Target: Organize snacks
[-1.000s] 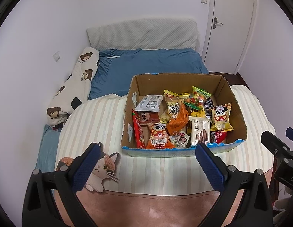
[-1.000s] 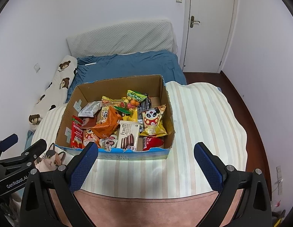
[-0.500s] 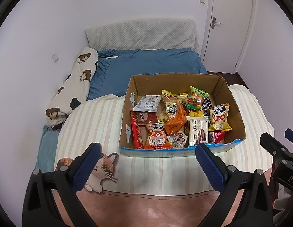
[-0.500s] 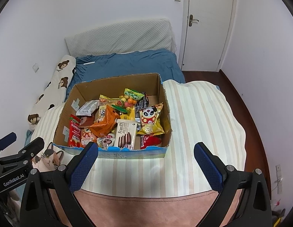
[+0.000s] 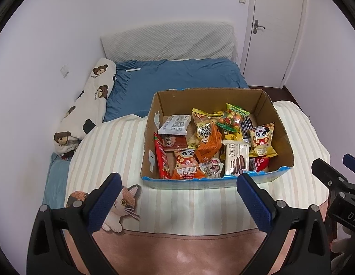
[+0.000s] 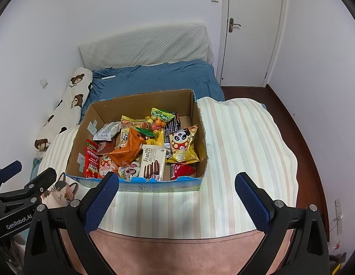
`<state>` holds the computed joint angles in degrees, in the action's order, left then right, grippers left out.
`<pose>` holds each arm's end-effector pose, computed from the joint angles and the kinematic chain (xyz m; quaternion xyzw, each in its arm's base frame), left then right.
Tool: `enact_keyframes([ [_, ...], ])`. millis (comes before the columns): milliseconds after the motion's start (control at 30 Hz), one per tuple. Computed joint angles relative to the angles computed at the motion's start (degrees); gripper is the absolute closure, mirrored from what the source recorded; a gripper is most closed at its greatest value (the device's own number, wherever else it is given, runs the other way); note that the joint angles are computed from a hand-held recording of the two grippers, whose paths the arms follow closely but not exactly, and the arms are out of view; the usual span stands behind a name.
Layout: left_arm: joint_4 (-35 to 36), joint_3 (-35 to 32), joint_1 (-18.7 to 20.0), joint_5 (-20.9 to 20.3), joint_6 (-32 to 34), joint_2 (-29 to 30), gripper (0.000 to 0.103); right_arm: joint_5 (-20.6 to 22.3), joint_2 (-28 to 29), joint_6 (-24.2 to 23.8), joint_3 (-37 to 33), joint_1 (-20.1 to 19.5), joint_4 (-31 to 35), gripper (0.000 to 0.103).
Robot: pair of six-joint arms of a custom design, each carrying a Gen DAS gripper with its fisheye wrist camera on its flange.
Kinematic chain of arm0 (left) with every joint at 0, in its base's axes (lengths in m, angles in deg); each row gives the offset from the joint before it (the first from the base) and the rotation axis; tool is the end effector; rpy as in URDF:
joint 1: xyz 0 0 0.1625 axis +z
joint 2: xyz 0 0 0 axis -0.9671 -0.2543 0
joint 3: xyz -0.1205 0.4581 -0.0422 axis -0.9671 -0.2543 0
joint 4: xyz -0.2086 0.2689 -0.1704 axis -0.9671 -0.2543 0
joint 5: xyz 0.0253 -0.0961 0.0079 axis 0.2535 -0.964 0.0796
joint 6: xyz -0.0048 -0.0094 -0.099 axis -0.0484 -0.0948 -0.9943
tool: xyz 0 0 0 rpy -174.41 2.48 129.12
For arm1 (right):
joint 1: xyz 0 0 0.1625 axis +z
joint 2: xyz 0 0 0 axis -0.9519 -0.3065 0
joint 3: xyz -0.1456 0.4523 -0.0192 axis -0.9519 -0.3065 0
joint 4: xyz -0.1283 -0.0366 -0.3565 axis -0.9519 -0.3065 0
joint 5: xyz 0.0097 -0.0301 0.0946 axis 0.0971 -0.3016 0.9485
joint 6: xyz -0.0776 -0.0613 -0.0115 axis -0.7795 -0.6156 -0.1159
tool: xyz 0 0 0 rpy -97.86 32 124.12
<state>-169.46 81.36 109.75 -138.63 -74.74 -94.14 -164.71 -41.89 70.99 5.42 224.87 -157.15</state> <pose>-0.2590 -0.4129 0.4580 0.3788 0.8683 -0.1548 0.2805 0.5441 -0.2204 0.0653 -0.1880 -0.7897 0.4041 0.4216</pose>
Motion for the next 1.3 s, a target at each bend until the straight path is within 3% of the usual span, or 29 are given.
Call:
enact_keyframes([
  [1300,1.36,-0.12,-0.19,-1.14,0.49,-0.80,0.000,1.38,0.25,3.19,-0.35,0.95,1.44,0.000],
])
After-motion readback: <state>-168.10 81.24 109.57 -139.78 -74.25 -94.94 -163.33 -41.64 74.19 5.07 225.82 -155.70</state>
